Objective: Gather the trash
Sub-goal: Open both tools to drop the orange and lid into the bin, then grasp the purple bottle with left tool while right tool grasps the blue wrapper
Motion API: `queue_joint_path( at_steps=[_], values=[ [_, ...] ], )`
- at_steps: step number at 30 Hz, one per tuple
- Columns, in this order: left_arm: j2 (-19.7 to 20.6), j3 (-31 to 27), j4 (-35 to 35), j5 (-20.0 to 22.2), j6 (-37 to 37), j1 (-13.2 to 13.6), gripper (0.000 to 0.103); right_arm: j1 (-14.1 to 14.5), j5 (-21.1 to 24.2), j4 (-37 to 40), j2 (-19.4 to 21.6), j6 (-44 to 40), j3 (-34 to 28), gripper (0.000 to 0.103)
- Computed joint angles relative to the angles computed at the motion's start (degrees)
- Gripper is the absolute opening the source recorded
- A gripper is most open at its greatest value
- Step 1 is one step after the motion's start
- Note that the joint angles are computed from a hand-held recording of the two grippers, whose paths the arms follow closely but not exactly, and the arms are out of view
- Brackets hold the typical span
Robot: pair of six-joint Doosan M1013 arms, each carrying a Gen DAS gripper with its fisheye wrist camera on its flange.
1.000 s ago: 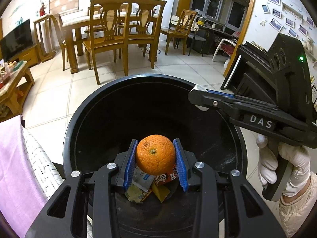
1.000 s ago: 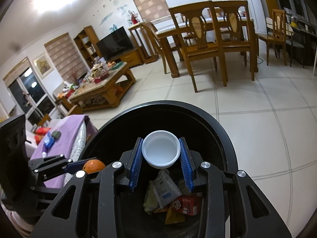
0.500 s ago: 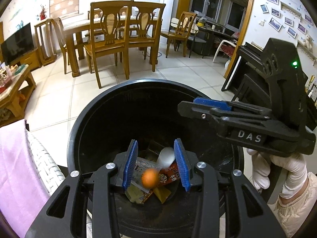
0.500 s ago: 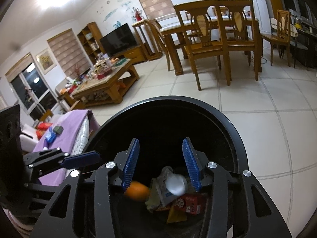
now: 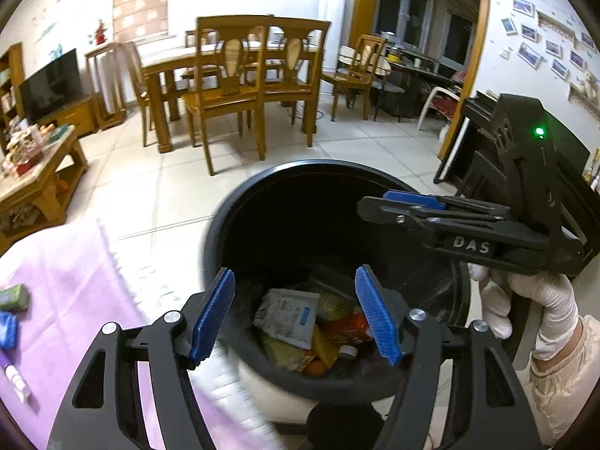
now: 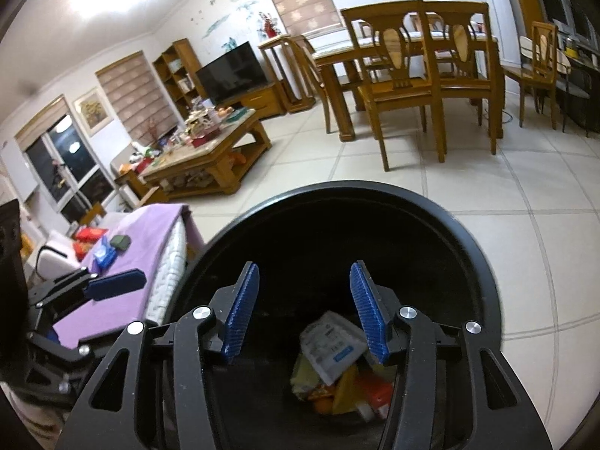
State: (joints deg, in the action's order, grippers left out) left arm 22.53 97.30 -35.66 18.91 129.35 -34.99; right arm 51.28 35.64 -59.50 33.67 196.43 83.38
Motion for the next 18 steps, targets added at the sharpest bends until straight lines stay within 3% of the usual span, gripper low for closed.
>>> queue_joint_path(
  at_steps=[2, 12, 16, 18],
  values=[
    [-0.81, 1.12, 1.07, -1.40, -1.74, 1.08, 0.076, 0.29, -0.04, 0.85, 1.00, -2.03, -1.91, 0.055],
    [-3.84, 5.42, 4.39, -5.03, -8.77, 7.22, 0.080, 1.38, -0.30, 9.34, 7.47, -18.02, -15.05, 0.056],
    [-4.88, 6.76, 11.10, -6.41, -17.56, 9.92, 0.080, 1.75, 0.19, 14.43, 10.67, -25.80, -21.25, 0.056],
    [-5.12, 7.17, 20.17, -7.28, -27.39, 11.13, 0.080, 1.85, 0.64, 17.15, 12.24, -29.75, -24.27, 0.056]
  ],
)
